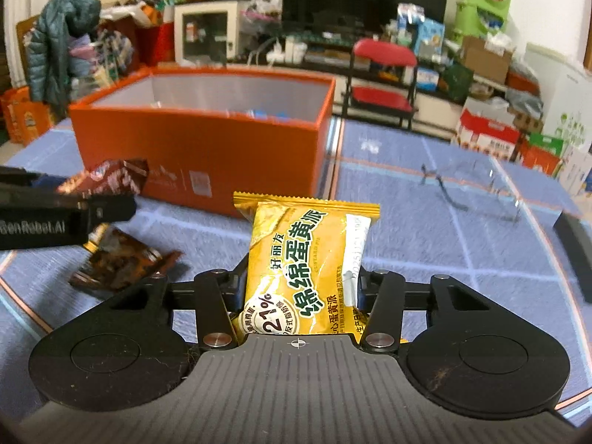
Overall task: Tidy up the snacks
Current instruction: 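Carry both packets over the orange box and release them with both tools, then move the left tool to the white-yellow wafer while the right tool approaches the brown cookie pack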
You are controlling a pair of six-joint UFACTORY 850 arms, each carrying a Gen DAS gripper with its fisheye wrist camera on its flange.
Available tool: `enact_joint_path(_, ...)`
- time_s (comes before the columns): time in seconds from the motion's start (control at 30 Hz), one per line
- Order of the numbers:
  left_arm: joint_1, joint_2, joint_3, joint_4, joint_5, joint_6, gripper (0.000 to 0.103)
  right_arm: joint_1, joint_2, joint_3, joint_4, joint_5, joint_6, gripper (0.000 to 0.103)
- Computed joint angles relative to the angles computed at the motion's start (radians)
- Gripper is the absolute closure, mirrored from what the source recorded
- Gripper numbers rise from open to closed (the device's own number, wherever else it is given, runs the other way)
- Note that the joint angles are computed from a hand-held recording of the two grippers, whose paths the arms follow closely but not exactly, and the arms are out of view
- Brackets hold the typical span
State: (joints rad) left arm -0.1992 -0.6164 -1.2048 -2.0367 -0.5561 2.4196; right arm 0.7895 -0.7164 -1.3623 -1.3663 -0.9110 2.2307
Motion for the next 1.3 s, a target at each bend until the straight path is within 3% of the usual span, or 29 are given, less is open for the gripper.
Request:
enact_joint_path(0.27,0.047,0.034,-0.031,0.019,-0.039,-0.044,0.054,0.024,0.078,0.028,-0.088,-0.073,0.066,0.069)
enact_joint_path(0.37,0.058,0.011,-0.115,0.075,-0.033,-0.161,0.054,0.001,0.095,0.016,-0.119,-0.06,0.059,0.069)
enact_joint_path(0.5,0.029,-0.05,-0.262,0.087,0.037,-0.21,0.054,-0.061,0.084,-0.048,-0.157,-0.006,0.03,0.069)
enact_joint_path(0.57,0.008,-0.102,-0.355,0.167,0.077,-0.304,0.054,-0.095,0.064,-0.1,-0.167,0.025,-0.001,0.069)
enact_joint_path(0.73,-0.047,-0.226,-0.536,0.254,0.198,-0.386,0.054,-0.172,-0.042,-0.282,-0.108,0.083,-0.153,0.069)
enact_joint_path(0.77,-0.054,-0.251,-0.571,0.306,0.214,-0.429,0.051,-0.186,-0.076,-0.329,-0.078,0.081,-0.201,0.068)
enact_joint_path(0.8,-0.057,-0.269,-0.592,0.331,0.221,-0.445,0.044,-0.196,-0.102,-0.365,-0.049,0.079,-0.241,0.06)
enact_joint_path(0.83,-0.055,-0.269,-0.59,0.314,0.222,-0.426,0.042,-0.202,-0.12,-0.393,-0.016,0.071,-0.275,0.051)
enact_joint_path(0.9,-0.034,-0.234,-0.533,0.209,0.172,-0.315,0.032,-0.194,-0.106,-0.373,-0.032,0.056,-0.229,0.048)
enact_joint_path(0.97,-0.003,-0.18,-0.442,0.104,0.106,-0.184,0.024,-0.16,-0.05,-0.275,-0.144,0.04,-0.085,0.033)
enact_joint_path(1.0,0.015,-0.149,-0.392,0.056,0.08,-0.127,0.012,-0.135,-0.024,-0.227,-0.19,0.018,-0.034,0.027)
enact_joint_path(1.07,0.053,-0.091,-0.287,-0.053,0.039,-0.018,0.001,-0.087,0.026,-0.123,-0.304,0.016,0.046,0.025)
enact_joint_path(1.2,0.116,-0.017,-0.152,-0.042,0.036,-0.064,0.001,-0.058,0.083,0.034,-0.617,0.208,0.102,0.023)
enact_joint_path(1.3,0.143,0.019,-0.075,-0.029,0.034,-0.068,0.001,-0.08,0.044,-0.001,-0.615,0.417,-0.038,0.024)
